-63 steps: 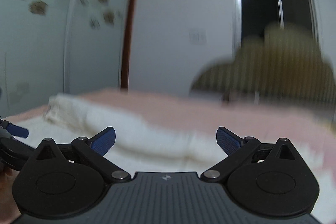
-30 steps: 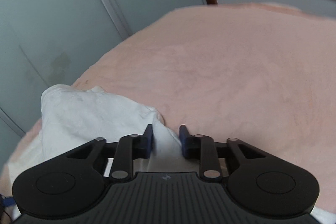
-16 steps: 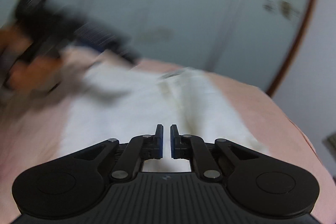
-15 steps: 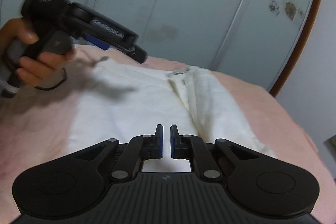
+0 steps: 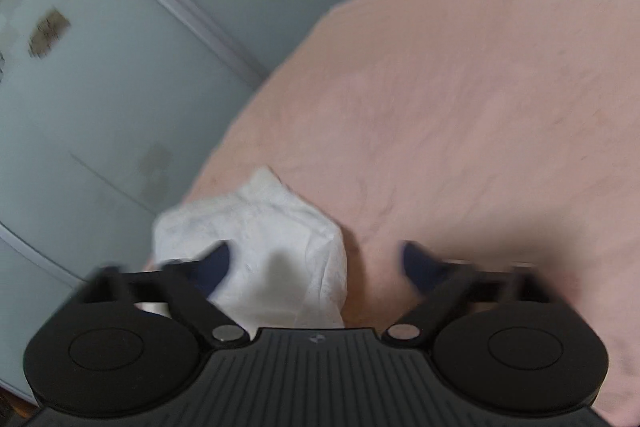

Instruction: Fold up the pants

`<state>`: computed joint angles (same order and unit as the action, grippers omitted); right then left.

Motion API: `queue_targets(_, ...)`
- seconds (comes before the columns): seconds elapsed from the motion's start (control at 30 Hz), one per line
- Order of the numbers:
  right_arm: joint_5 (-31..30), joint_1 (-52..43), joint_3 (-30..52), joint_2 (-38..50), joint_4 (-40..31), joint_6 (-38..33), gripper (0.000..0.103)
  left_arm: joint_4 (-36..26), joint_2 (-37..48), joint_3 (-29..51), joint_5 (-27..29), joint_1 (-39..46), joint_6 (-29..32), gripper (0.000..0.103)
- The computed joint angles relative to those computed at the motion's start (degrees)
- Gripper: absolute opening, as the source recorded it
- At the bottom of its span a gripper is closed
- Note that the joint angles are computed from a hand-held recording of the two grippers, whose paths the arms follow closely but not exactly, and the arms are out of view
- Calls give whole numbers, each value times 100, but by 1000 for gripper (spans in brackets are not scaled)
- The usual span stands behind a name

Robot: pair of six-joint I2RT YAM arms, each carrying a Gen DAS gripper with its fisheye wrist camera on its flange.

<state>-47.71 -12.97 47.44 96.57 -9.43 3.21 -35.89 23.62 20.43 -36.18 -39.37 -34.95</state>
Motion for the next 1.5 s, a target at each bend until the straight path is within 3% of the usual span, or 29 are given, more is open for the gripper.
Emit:
queue_targets(0.1,543,524,-414,-615,630,-76,13,-25,-209,-19,258,449,163,100)
queue_targets(0.2,1596,1319,-1283,-2051,1129,-727,13,-145,-426,-32,-22,502,125,100)
queue_targets(0.3,2273,2277,-2015,-4014,683,-1632,13,-274,-777,-3,179,842,81,100)
queue_targets(0.37,2272,2822,-2337,-5035,116,-2022,13,-331,-1197,-19,821,1431,190,100)
queue_targets(0.43,2757,3593,-2570,-5637,-346,-2125,12,-333,-1588,-52,1914,2342,384,100)
queue_targets(0.5,3227,4317,-2821,-5780,-357,-1894,12,-319,-1844,-128,3167,3270,582,100)
queue_targets(0.57,3541,4666,-3086,-5942,-283,-1623,12,-342,-1703,-134,3997,3844,668,100)
queue_targets(0.63,3790,4900,-3285,-5658,221,-1218,12,-267,-1460,-190,4707,4369,695,100)
queue_targets(0.7,3881,4964,-3341,-5563,421,-930,12,-60,-1049,-243,5136,4709,711,100)
queue_targets(0.87,4113,5089,-3506,-6342,10,-623,12,324,-283,-308,7011,6190,700,99)
queue_targets(0.93,4092,5065,-3557,-6297,104,-451,12,323,-626,-409,7001,6188,616,99)
queue_targets(1.0,4464,5405,-3558,-5688,778,-122,12,217,-1043,-521,7009,6150,572,99)
queue_targets(1.1,4876,5644,-3525,-5347,1132,176,12,125,-1573,-681,7576,6453,598,100)
queue_targets(1.17,5041,5717,-3521,-5053,1475,312,12,207,-1765,-747,7312,6067,485,100)
queue_targets(1.27,5123,5816,-3523,-5036,1445,512,13,424,-1610,-765,6366,5060,213,100)
queue_targets(1.37,5056,5860,-3471,-5478,828,507,13,948,-949,-786,5816,4625,-183,97)
queue_targets(1.4,5228,6003,-3432,-5751,458,515,18,1124,-722,-776,5745,4595,-294,92)
queue_targets(1.43,5600,6264,-3431,-6073,87,509,23,1250,-526,-748,5712,4596,-367,81)
queue_targets(1.47,6091,6601,-3443,-6410,-297,527,37,1361,-303,-700,5695,4597,-377,74)
queue_targets(1.5,6813,7116,-3449,-6821,-826,613,61,1426,-121,-651,5682,4584,-345,61)
